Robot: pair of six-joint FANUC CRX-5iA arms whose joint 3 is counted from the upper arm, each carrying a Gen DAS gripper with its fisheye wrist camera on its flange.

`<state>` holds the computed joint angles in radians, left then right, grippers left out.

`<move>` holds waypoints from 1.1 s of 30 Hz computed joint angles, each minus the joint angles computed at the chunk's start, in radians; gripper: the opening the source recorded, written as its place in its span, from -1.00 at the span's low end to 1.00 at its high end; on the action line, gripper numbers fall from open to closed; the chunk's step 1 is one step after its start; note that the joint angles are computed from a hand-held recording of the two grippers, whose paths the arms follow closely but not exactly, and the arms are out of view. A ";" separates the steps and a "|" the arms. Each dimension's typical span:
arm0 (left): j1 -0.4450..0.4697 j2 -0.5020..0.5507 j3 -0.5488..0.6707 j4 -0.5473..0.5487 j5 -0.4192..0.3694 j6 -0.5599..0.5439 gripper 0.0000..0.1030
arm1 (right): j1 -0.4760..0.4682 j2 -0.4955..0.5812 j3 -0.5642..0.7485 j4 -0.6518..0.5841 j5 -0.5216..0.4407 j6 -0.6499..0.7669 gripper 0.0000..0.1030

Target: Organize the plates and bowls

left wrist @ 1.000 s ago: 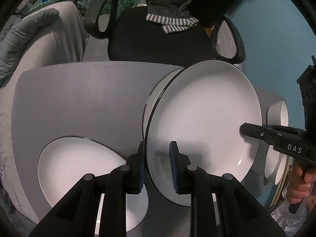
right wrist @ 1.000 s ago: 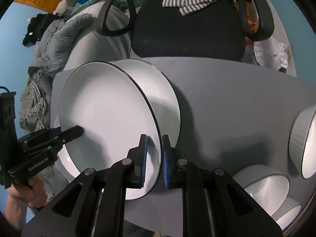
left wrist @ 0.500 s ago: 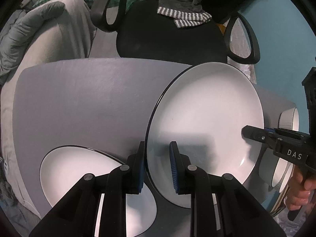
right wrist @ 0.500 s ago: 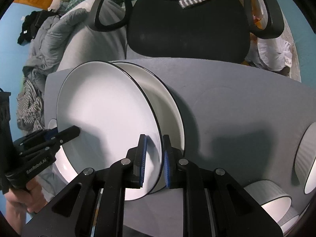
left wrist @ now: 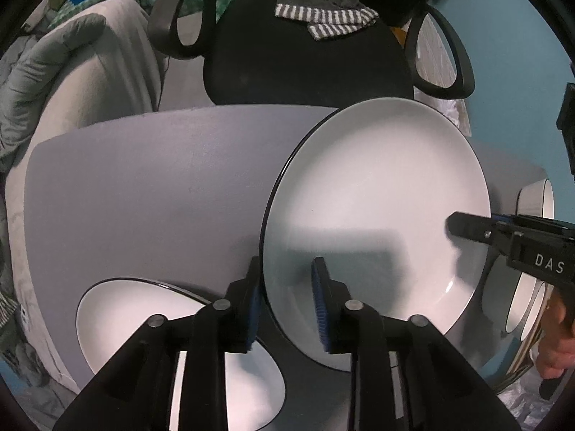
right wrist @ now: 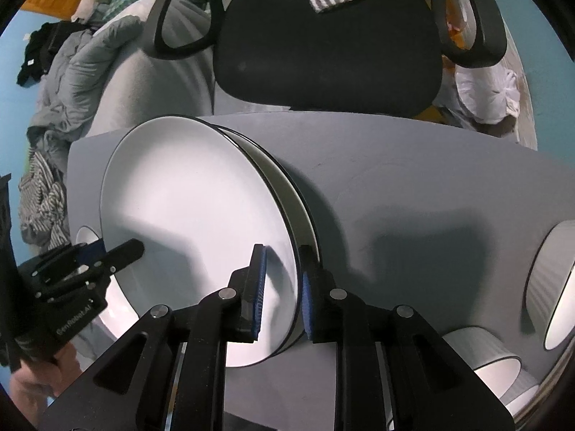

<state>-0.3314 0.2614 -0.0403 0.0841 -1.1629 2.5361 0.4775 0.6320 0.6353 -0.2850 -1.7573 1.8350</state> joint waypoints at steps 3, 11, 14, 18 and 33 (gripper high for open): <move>-0.003 0.001 0.000 -0.003 -0.002 0.011 -0.33 | 0.005 0.016 0.024 -0.001 -0.030 -0.021 -0.40; -0.004 -0.017 -0.006 -0.012 -0.012 0.030 -0.21 | 0.030 0.065 0.099 0.022 -0.121 -0.085 0.08; -0.006 -0.023 -0.001 -0.019 -0.017 0.035 -0.21 | 0.038 0.062 0.100 0.038 -0.122 -0.092 0.13; -0.013 -0.028 0.003 -0.027 -0.017 0.050 -0.14 | 0.042 0.044 0.080 0.049 -0.109 -0.085 0.19; -0.045 -0.064 0.009 -0.048 -0.014 0.114 0.03 | 0.041 -0.018 0.022 0.087 -0.038 -0.047 0.27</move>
